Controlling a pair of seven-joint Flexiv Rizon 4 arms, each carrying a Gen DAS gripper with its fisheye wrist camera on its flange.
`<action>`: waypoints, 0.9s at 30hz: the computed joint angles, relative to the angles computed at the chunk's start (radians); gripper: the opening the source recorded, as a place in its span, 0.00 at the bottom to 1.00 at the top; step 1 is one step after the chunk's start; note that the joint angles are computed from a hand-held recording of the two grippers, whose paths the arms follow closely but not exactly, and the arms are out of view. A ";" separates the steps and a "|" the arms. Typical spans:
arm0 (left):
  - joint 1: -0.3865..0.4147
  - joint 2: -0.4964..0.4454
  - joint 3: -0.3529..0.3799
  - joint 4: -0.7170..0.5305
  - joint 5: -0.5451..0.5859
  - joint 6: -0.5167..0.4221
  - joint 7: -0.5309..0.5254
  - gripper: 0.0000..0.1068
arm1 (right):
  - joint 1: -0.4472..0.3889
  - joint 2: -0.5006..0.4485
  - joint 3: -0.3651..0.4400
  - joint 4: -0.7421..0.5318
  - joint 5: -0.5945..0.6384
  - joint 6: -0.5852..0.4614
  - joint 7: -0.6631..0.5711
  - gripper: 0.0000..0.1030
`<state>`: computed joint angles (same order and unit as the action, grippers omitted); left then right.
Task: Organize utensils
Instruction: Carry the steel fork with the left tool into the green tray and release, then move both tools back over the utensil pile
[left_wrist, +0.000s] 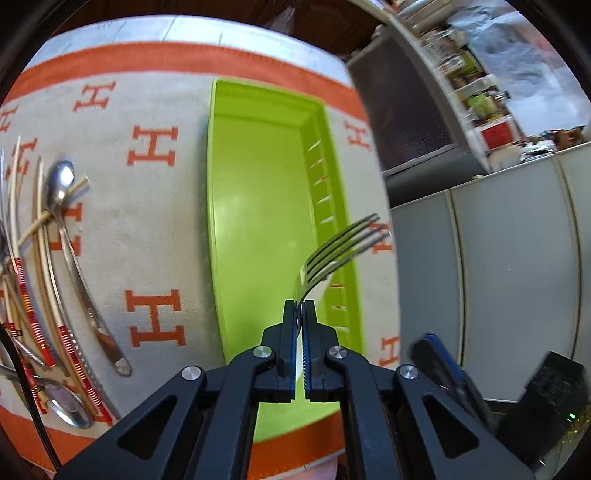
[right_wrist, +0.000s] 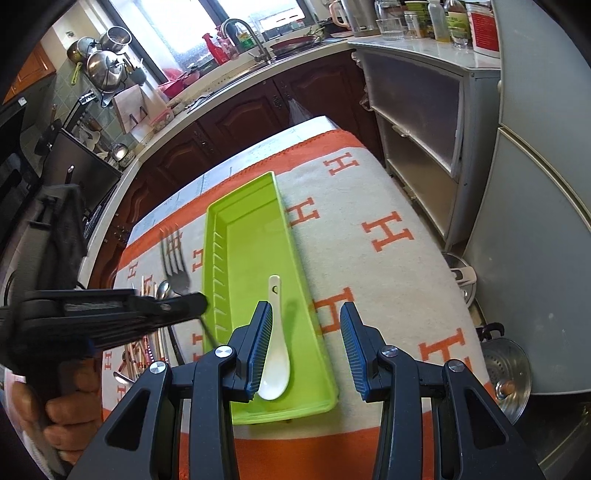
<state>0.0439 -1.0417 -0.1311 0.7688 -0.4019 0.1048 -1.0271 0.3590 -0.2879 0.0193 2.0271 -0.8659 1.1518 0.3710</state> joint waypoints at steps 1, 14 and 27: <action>-0.009 -0.007 0.007 0.003 0.012 0.014 0.000 0.03 | 0.000 0.003 0.000 0.004 0.001 -0.005 0.003 0.38; -0.007 0.216 0.003 0.419 0.040 0.406 0.273 0.46 | 0.005 -0.033 0.006 -0.017 0.045 -0.002 -0.031 0.38; 0.079 0.346 0.020 0.632 -0.036 0.614 0.446 0.53 | 0.065 -0.100 0.021 -0.102 0.153 -0.023 -0.170 0.38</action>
